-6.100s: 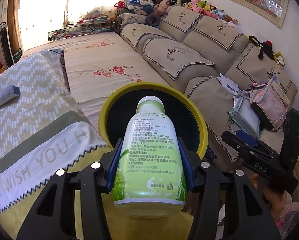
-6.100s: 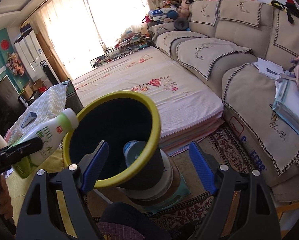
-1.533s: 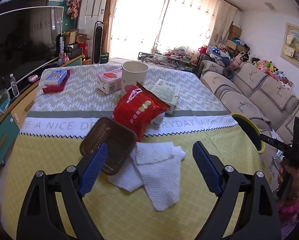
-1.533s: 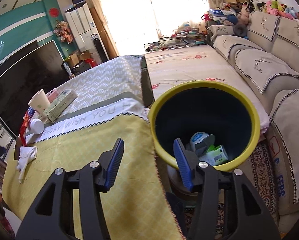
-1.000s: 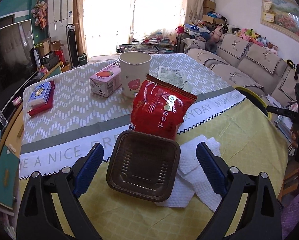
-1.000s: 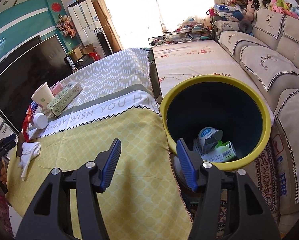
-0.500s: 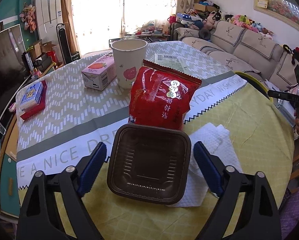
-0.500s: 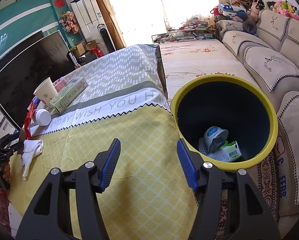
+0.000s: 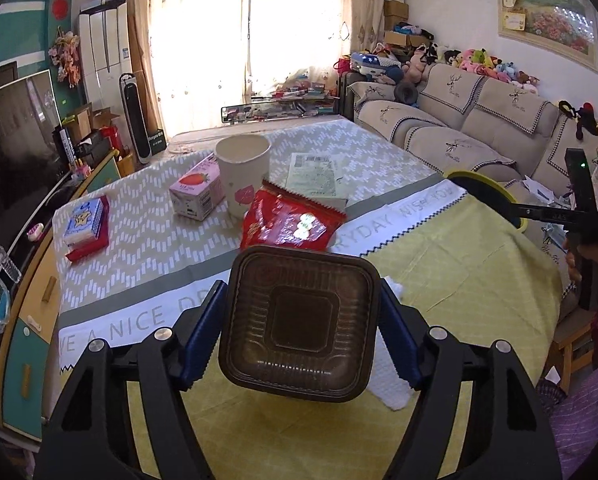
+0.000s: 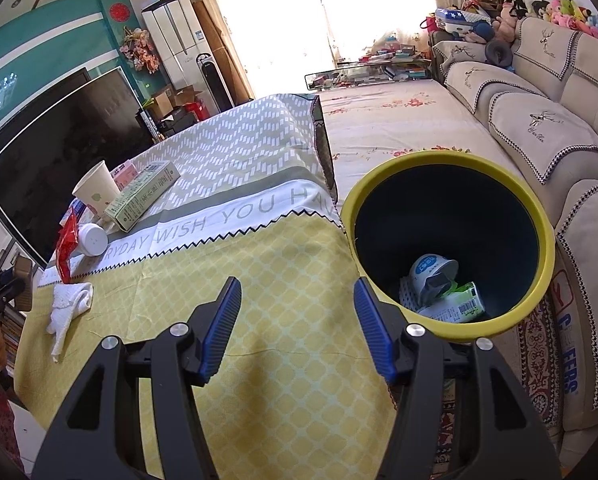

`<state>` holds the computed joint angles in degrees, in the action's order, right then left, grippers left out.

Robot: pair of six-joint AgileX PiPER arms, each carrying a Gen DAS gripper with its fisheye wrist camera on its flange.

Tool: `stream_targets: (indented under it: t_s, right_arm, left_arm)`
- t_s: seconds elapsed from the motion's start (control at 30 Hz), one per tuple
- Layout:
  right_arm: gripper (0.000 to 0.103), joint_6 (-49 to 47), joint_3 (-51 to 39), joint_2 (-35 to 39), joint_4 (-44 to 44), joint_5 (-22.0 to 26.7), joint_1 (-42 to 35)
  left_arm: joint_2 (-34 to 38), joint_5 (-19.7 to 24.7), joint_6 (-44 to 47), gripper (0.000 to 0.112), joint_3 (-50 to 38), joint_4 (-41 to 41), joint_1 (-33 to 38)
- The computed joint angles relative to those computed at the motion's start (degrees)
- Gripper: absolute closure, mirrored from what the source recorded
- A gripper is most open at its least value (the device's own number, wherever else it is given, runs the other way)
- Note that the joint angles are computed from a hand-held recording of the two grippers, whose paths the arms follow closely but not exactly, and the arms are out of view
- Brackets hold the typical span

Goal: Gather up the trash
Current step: 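Grasp the brown plastic container with the left gripper, then carry the brown container over the yellow bin and open the left gripper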

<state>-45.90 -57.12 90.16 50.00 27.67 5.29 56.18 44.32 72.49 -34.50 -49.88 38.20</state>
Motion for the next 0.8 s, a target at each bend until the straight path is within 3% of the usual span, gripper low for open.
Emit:
stream_targets:
  t_s: [0.13, 0.3, 0.53, 0.7, 0.8]
  right_arm:
    - [0.047, -2.3, 0.9, -1.0, 2.2, -0.2, -1.6]
    - [0.046, -5.9, 2.4, -2.1, 5.1, -0.6, -5.5]
    - [0.046, -13.8, 3.7, -2.6, 12.1, 2.4, -16.4]
    - [0.045, -17.1, 3.3, -2.2, 15.2, 5.6, -25.3]
    - [0.044, -18.9, 2.8, -1.5, 16.7, 7.4, -29.6]
  left_arm:
    - [-3.2, -2.5, -12.0, 0.040, -1.6, 5.0, -11.9]
    - [2.0, -12.1, -34.2, 0.040, -6.4, 17.0, -36.2]
    - [20.1, -19.7, -48.1, 0.040, -19.2, 22.6, -57.2]
    - [36.4, -18.1, -50.9, 0.040, -34.6, 21.3, -63.3]
    - [45.0, -16.1, -56.0, 0.040, -44.4, 24.8, -65.8]
